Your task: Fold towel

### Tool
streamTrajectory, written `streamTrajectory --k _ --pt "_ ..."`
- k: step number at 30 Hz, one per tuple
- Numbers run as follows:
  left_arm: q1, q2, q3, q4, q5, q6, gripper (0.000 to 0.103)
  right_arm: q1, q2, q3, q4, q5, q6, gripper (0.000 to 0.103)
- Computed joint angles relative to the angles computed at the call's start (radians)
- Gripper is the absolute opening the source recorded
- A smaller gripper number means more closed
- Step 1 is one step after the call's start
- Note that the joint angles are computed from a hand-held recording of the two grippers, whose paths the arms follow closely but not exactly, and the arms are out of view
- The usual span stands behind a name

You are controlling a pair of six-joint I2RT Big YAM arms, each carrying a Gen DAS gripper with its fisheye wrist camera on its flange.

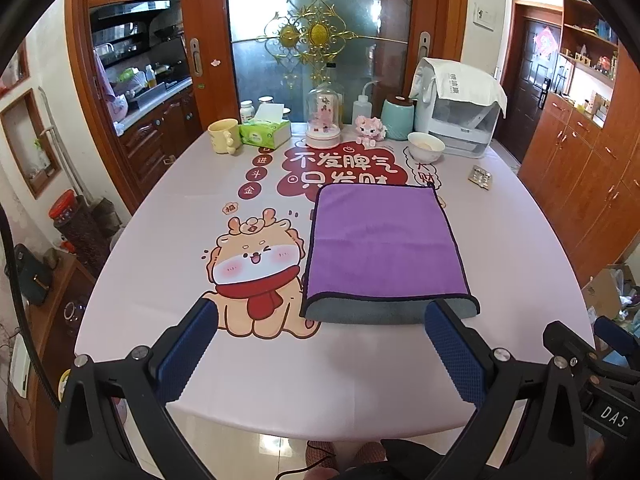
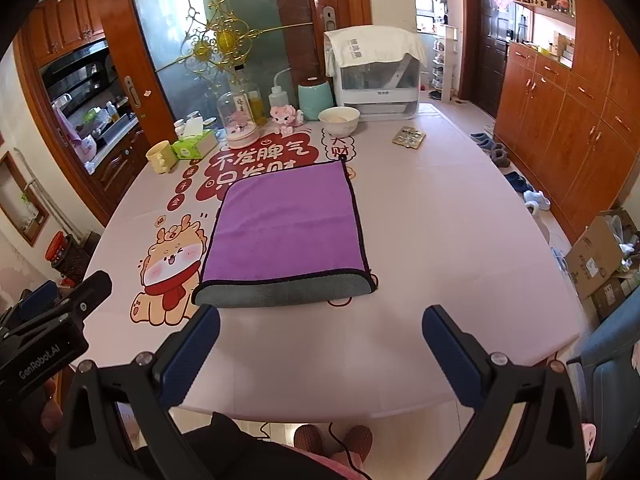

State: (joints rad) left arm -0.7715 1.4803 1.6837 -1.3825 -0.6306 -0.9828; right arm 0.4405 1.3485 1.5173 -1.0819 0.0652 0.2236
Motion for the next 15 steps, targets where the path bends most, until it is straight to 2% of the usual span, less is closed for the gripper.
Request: streamTrajectory --k 8,15 --pt "0.027 -0.039 -0.056 0.04 0.064 0.065 0.102 0.035 -0.013 -0.011 -0.003 0.059 0.033 0.101" --pt "0.042 -0.091 -0.14 0.129 0.115 0.144 0.102 0.06 -0.022 -0.035 0.004 0.077 0.052 0.101"
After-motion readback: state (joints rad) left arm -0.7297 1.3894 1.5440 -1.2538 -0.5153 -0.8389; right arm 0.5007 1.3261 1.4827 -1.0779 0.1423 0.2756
